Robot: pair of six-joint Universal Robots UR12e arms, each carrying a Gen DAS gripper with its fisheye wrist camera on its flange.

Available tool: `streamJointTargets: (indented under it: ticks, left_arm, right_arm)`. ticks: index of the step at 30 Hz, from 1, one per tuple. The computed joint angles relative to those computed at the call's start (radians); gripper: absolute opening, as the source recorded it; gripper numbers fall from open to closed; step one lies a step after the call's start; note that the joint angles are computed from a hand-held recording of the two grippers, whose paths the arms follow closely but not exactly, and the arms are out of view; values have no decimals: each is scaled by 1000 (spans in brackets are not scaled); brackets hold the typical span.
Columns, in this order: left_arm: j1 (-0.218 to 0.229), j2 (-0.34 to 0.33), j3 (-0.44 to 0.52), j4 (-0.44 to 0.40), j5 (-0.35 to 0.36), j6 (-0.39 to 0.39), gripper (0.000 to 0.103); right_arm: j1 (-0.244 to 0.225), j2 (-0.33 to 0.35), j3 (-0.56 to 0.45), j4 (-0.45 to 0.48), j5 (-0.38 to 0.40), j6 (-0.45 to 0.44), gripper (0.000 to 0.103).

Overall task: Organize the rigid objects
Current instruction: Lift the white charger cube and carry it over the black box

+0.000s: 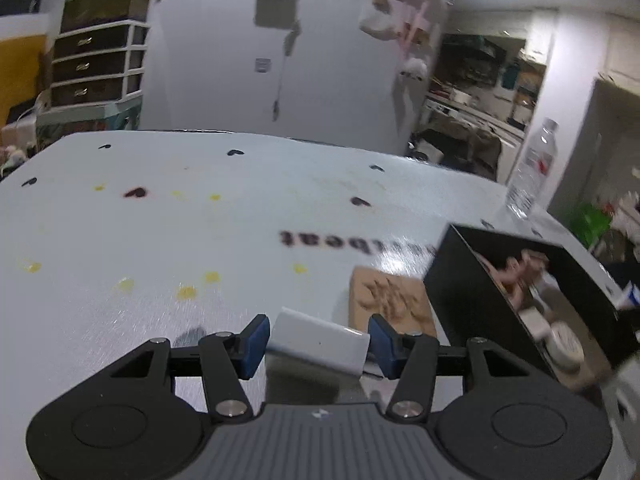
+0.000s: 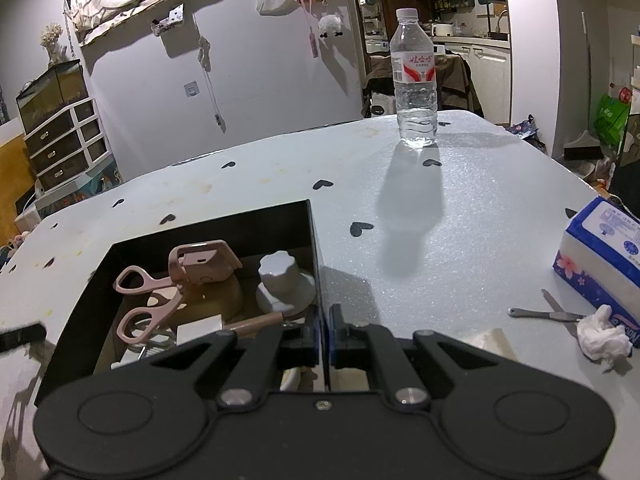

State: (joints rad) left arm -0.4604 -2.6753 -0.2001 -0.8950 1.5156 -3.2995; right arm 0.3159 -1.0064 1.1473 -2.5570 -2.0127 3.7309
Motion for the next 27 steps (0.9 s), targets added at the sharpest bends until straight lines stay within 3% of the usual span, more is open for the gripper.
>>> streamJointTargets:
  ticks: [4,7,10,11,13,19,20,27]
  left_arm:
    - [1,116,-213,37,-11,41,51]
    - [2,154,-285,61,-19,50,51]
    - [0,147,-265,39,-10,38,54]
    - [-1,141,-251,27,-7,38,61]
    - [-4,121,-210,-3,-6,41,65]
    - [-5,-15,68,-204,12,5,59]
    - [-6,-18,74,-202,20,5,53]
    - [-4,45,-52,-103,11,-23,52]
  right_arm:
    - [0,0,0,0,0,-1,5]
    - [-1,0,2,-3,3,-1,5]
    - [0,1,1,-5,2,-1,5]
    - [-1,-1,3,-6,3,0,5]
    - [-1,-1,4,-8,5,0,5]
    - [-3,-2,8,-16,12,-1,5]
    - [-4,-2,8,-18,14,0,5]
    - [-6,-7,20,-33,20,-2,5]
